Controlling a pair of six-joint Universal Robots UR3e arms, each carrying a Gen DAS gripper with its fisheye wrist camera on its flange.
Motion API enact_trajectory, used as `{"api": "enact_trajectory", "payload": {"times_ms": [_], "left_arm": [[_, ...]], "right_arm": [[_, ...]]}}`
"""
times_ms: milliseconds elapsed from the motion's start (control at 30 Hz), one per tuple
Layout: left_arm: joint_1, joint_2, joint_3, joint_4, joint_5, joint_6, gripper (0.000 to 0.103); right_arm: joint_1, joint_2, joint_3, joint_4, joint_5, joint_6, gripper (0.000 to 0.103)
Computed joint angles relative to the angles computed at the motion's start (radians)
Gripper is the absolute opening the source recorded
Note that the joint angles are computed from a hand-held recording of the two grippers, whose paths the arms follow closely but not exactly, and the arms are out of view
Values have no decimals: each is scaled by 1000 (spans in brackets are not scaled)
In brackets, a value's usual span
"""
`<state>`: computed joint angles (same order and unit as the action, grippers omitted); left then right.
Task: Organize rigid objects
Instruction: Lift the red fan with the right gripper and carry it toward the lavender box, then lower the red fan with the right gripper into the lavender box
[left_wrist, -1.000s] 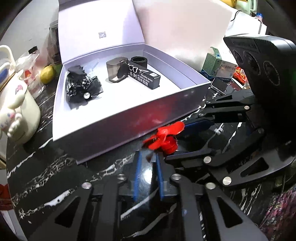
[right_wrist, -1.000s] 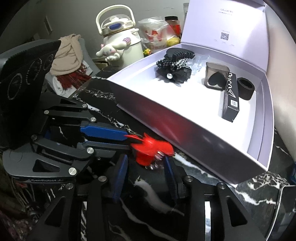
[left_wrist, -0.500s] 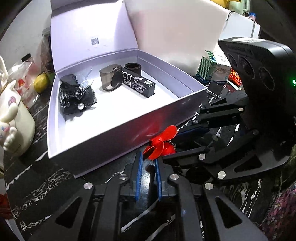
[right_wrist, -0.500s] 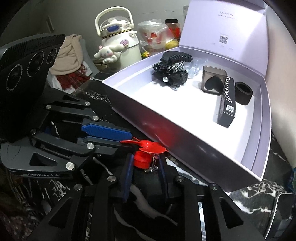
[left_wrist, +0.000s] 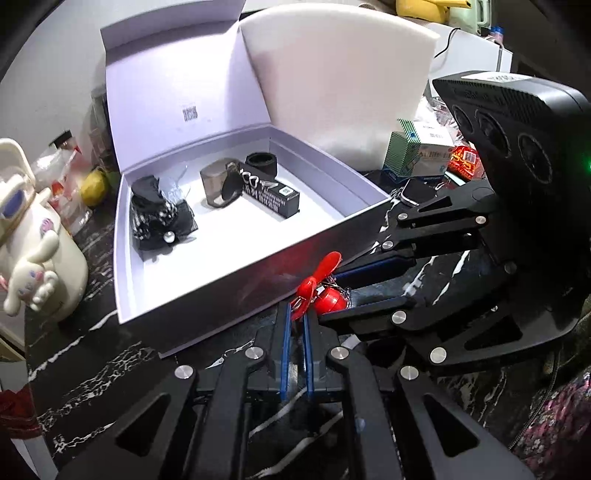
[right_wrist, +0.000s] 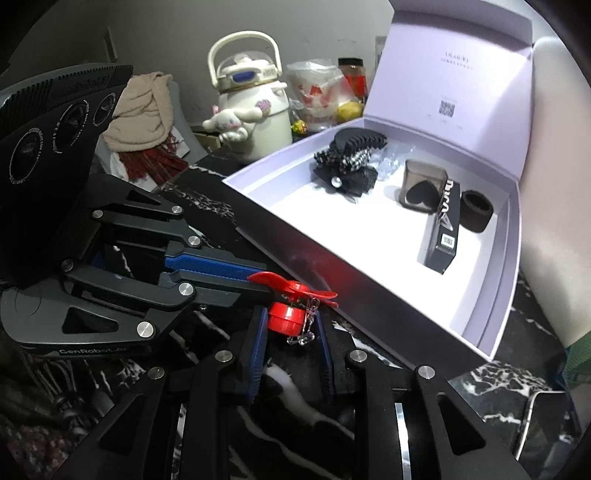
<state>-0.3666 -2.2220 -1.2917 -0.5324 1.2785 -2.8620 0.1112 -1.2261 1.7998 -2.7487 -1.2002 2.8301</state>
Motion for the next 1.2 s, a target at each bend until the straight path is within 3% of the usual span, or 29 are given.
{"api": "enact_trajectory", "payload": {"times_ms": [500,733,967,1200], "left_arm": [[-56,151,-131,96,72,-24,7],[-97,177,-110,98,135,-36,7],[-100,109,58,28,140,-44,7],[-83,-47,404,-146,131,-35,7]], "right_arm": [[16,-197,124,-41,-41,2,25],[6,-276,149,-29,-31,-2,25],[-42,-295,91,27,6,-11,25],[-81,-227,-54,75,18,-32,25]]}}
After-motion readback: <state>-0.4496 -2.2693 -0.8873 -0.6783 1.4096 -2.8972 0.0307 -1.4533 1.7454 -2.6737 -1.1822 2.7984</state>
